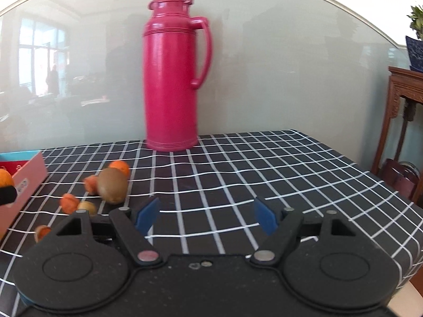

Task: Organize fruits
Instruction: 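Reach the left gripper to the second orange and close on it, then drop the orange into the red box by opening the left gripper, then grasp the wrinkled brown passion fruit with the right gripper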

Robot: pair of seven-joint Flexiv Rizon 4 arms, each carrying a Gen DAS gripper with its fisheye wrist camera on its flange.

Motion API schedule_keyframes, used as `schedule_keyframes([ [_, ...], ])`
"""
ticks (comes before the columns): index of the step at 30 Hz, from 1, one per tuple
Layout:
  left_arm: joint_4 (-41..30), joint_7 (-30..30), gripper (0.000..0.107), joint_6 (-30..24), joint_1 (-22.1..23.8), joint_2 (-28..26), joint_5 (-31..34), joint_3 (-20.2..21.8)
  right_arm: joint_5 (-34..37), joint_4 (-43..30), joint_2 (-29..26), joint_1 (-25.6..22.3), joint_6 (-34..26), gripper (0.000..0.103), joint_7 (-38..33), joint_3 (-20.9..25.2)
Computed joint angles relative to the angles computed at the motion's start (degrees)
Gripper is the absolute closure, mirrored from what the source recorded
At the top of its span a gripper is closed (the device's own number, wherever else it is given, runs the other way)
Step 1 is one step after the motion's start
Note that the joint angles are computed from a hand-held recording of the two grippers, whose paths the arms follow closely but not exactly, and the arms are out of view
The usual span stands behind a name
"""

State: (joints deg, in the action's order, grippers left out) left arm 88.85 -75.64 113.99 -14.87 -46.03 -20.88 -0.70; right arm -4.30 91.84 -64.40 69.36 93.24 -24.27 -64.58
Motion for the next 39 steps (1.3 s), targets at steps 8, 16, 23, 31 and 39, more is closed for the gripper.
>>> schedule_keyframes([
  [8, 3.7, 0.2, 0.068, 0.8, 0.6, 2.0, -4.4, 4.5, -2.2, -5.1, -0.3, -1.5, -0.5, 0.026, 0.3, 2.2],
  [16, 3.5, 2.0, 0.063, -1.3, -2.2, 0.7, -12.8, 11.0, -5.1, -9.1, -0.3, -2.8, -1.5, 0.026, 0.6, 4.4],
  [23, 5.2, 0.5, 0.045, 0.6, 2.2, 2.0, -9.8, 6.4, -8.2, -10.2, -0.3, -3.3, -1.3, 0.025, 0.1, 5.0],
  [31, 4.6, 0.1, 0.036, 1.2, 2.5, 1.8, -8.9, 5.2, -6.6, -8.2, 0.4, -3.2, 0.3, 0.024, -3.5, 5.7],
  [39, 5.6, 0.3, 0.035, 2.2, 2.6, 2.3, -8.6, 5.3, -6.3, -10.4, 2.2, -6.2, 3.5, 0.026, -8.2, 11.7],
])
